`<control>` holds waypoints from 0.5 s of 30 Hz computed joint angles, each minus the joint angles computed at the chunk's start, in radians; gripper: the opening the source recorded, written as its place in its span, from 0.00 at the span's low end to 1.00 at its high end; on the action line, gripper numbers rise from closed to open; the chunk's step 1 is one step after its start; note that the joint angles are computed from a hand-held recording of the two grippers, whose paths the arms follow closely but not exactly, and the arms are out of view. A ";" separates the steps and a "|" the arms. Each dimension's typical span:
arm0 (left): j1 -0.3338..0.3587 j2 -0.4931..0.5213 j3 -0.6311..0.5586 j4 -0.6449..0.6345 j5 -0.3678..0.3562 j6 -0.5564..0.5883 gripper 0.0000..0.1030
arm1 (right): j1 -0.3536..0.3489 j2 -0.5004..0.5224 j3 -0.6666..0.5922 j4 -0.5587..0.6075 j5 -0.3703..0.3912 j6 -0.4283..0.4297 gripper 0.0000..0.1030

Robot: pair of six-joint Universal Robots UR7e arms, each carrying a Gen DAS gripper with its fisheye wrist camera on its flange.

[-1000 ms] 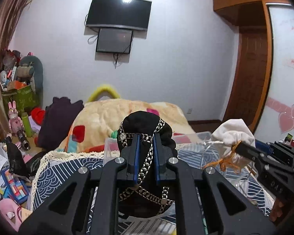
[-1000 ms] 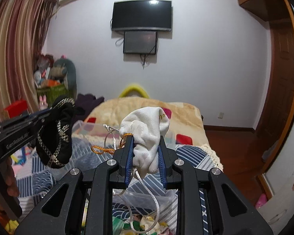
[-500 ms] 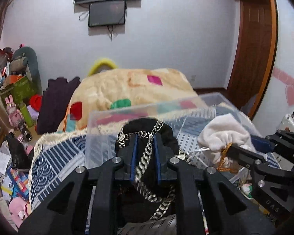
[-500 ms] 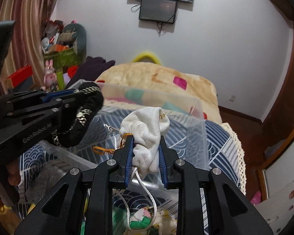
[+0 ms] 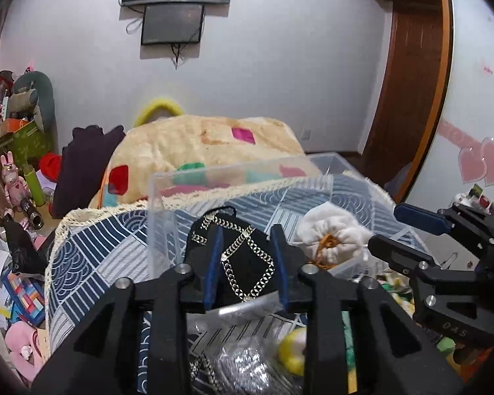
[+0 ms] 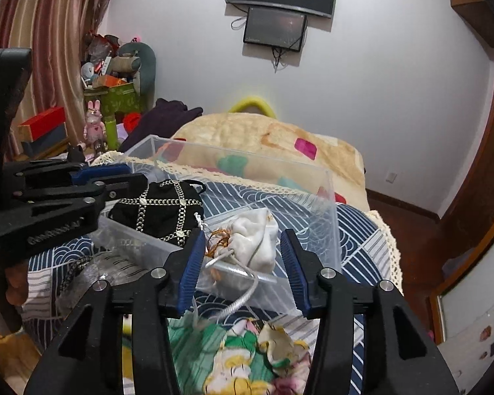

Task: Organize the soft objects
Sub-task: 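Grasp the yellow sponge with the left tool while the right tool grasps the floral cloth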

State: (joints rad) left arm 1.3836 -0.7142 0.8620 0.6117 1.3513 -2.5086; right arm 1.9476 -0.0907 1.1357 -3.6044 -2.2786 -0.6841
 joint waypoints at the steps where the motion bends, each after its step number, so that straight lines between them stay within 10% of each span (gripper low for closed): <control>1: -0.001 -0.017 0.021 -0.012 0.007 -0.001 0.34 | 0.002 -0.003 0.008 -0.015 0.004 -0.004 0.43; 15: 0.019 -0.216 0.313 -0.146 0.107 -0.040 0.47 | 0.017 -0.046 0.167 -0.286 0.047 0.005 0.61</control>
State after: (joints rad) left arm 1.4024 -0.9301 1.1754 0.4655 1.4584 -2.5491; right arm 1.9650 -0.1370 1.3023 -3.8900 -2.2317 -0.6793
